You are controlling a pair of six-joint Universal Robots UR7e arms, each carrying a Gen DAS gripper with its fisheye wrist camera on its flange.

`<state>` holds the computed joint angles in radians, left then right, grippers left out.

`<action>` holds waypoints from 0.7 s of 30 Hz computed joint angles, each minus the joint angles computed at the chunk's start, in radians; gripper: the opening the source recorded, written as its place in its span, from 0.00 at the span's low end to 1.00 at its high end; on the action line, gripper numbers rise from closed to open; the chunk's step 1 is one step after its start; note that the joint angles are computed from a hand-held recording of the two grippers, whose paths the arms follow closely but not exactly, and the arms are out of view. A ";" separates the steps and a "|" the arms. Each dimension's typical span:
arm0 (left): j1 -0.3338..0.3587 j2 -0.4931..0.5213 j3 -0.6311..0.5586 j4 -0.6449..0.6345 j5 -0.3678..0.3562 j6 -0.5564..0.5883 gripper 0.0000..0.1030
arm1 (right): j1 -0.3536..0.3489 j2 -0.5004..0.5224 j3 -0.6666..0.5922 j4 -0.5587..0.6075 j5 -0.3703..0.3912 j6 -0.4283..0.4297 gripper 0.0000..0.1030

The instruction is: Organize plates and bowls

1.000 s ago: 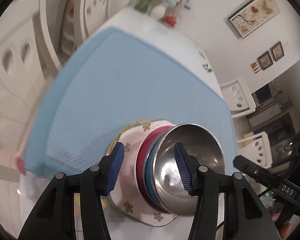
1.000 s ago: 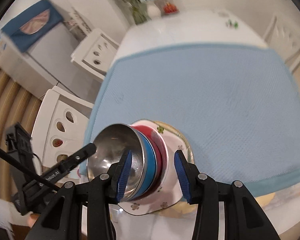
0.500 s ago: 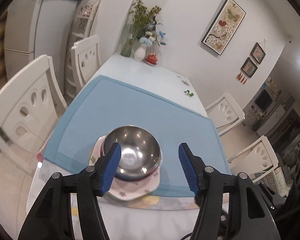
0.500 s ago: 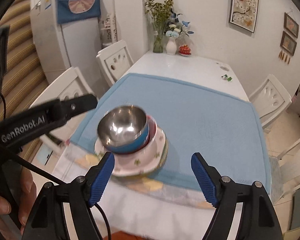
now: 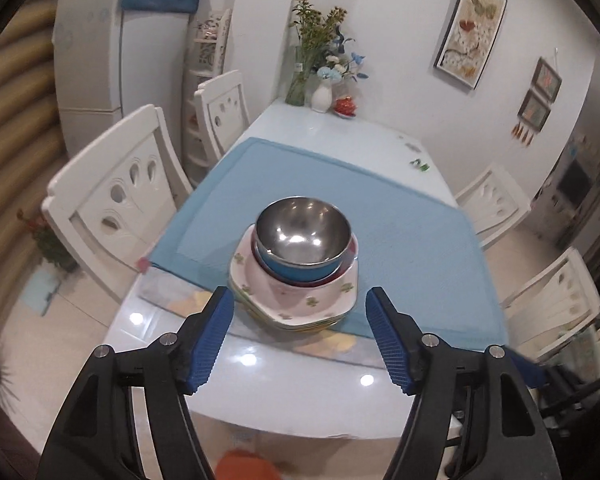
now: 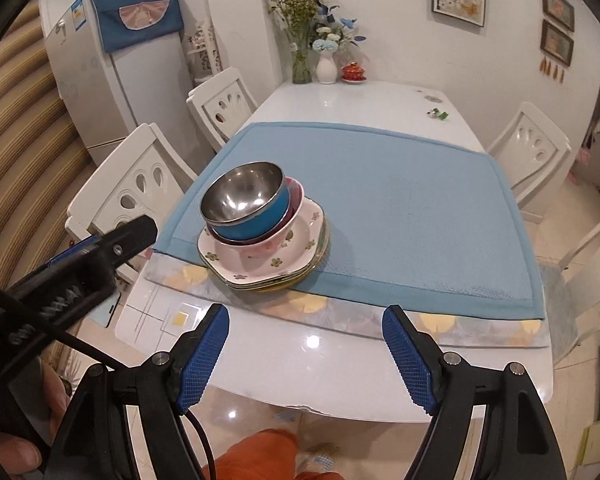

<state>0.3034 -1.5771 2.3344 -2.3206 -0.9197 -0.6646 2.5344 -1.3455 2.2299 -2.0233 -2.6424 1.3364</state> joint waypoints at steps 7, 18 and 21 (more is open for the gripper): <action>0.038 0.036 -0.006 -0.068 -0.014 0.102 0.68 | -0.029 0.020 -0.050 0.168 -0.010 0.168 0.82; 0.182 0.094 -0.077 -0.070 -0.043 0.274 0.68 | -0.145 0.142 -0.137 0.117 0.037 0.114 0.82; 0.229 0.112 -0.098 -0.088 -0.077 0.301 0.68 | -0.164 0.163 -0.151 0.092 0.041 0.095 0.82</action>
